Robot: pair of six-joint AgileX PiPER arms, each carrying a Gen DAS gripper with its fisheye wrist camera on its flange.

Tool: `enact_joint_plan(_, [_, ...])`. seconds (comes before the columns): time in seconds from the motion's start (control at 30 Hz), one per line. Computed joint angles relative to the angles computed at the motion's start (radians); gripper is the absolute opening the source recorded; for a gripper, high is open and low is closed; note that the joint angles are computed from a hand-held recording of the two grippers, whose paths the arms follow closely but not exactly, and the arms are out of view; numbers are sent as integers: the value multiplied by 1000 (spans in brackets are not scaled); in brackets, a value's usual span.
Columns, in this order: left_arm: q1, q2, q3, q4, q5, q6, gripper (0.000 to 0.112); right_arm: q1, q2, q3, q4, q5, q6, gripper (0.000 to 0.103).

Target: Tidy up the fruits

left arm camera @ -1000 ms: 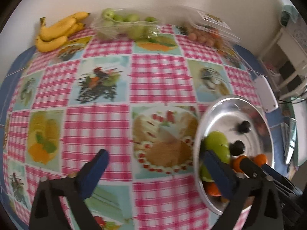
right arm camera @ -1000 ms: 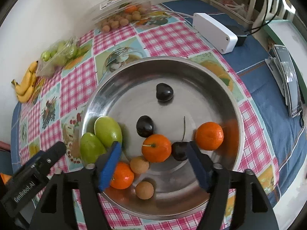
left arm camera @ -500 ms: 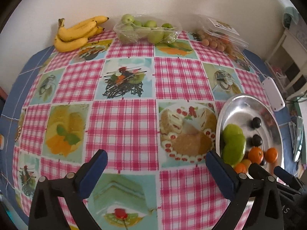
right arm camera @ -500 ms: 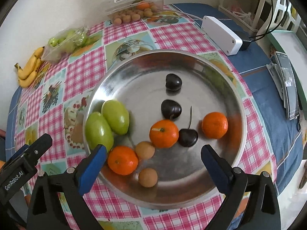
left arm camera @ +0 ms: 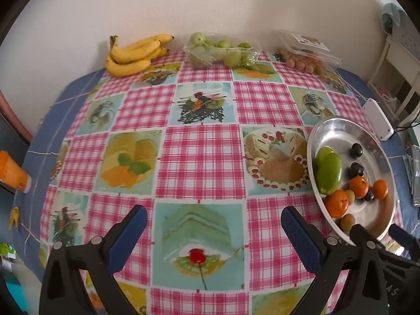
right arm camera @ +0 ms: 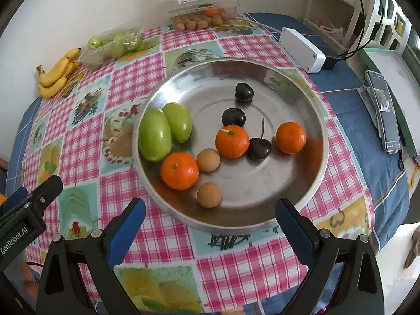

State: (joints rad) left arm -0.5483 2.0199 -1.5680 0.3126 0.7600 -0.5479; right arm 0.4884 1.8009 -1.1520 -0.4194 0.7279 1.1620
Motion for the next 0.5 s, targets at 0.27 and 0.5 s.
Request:
enact_joint_plan(0.27, [-27, -51, 84, 89, 5, -94, 103, 30, -44, 32, -78, 1, 93, 99])
enact_joint_plan(0.5, [-25, -54, 89, 92, 5, -101, 103, 25, -54, 44, -82, -10, 102, 99])
